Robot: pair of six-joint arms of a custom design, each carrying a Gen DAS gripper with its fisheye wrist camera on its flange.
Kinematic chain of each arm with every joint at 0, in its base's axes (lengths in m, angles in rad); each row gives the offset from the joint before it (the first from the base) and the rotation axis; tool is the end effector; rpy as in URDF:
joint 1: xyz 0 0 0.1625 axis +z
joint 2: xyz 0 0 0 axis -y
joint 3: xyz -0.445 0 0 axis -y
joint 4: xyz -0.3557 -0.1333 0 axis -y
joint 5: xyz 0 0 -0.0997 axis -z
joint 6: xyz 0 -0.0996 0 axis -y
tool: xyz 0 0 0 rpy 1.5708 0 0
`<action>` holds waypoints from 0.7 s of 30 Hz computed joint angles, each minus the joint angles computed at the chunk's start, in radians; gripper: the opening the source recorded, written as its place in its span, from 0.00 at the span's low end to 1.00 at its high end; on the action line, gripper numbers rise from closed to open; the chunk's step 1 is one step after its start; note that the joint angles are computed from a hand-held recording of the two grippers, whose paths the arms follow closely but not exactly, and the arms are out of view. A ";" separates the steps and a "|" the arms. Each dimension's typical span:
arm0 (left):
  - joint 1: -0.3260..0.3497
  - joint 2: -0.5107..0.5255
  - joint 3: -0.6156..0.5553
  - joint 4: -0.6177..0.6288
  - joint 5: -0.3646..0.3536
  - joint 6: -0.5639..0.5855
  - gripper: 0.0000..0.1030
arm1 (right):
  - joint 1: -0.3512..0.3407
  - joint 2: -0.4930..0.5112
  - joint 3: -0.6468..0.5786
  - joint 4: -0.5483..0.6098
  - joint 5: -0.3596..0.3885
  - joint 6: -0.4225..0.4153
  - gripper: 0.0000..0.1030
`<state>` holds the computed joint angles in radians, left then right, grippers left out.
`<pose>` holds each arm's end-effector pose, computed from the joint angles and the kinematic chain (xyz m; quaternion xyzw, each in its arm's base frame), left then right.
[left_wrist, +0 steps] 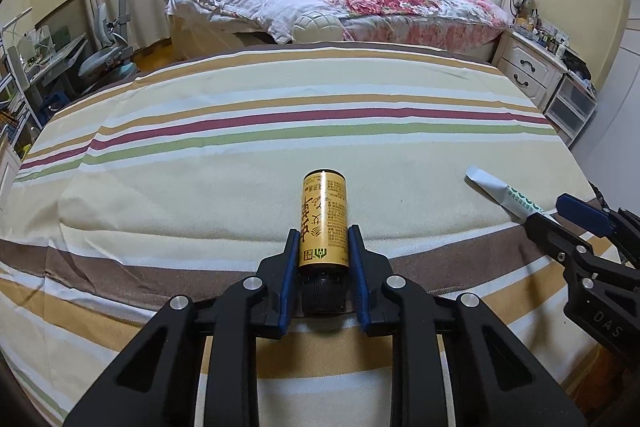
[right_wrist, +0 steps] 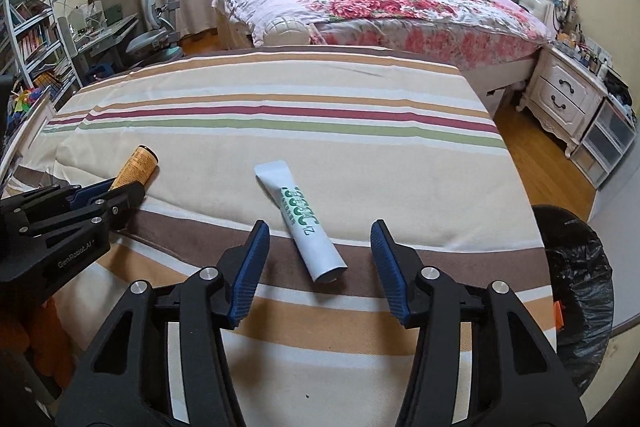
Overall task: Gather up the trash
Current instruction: 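Grasp the white-and-green tube with the right tool while the left tool holds the yellow bottle, then carry the yellow bottle and white tube in both tools over the bin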
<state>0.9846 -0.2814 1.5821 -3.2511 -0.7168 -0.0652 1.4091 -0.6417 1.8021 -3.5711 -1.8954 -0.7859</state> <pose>-0.1800 -0.6478 -0.0806 0.1547 0.8838 -0.2928 0.3304 -0.0021 -0.6433 0.1139 0.2140 -0.8778 0.2907 0.3149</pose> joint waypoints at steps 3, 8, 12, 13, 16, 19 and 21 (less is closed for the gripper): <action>-0.001 -0.004 0.008 -0.003 -0.005 -0.005 0.24 | 0.003 0.014 -0.013 0.014 -0.012 -0.004 0.37; -0.009 -0.001 0.026 -0.029 0.005 0.004 0.24 | 0.006 0.031 -0.013 -0.009 -0.019 -0.023 0.15; -0.016 0.003 0.034 -0.041 0.004 0.005 0.24 | 0.007 0.030 -0.003 -0.016 -0.017 -0.023 0.14; -0.017 0.003 0.032 -0.039 0.003 0.003 0.24 | 0.006 0.028 0.003 -0.020 -0.015 -0.021 0.14; -0.021 0.002 0.041 -0.047 0.000 0.001 0.24 | 0.003 0.018 0.024 -0.035 -0.006 -0.017 0.14; -0.027 0.001 0.049 -0.053 -0.006 -0.007 0.24 | -0.001 0.004 0.046 -0.050 0.003 -0.010 0.14; -0.033 0.001 0.056 -0.059 -0.008 -0.010 0.24 | -0.005 -0.005 0.063 -0.063 0.009 -0.004 0.14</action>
<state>0.9516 -0.2801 1.6377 -3.3096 -0.7246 -0.0755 1.4042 -0.6467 1.8648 -3.6342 -1.8861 -0.7903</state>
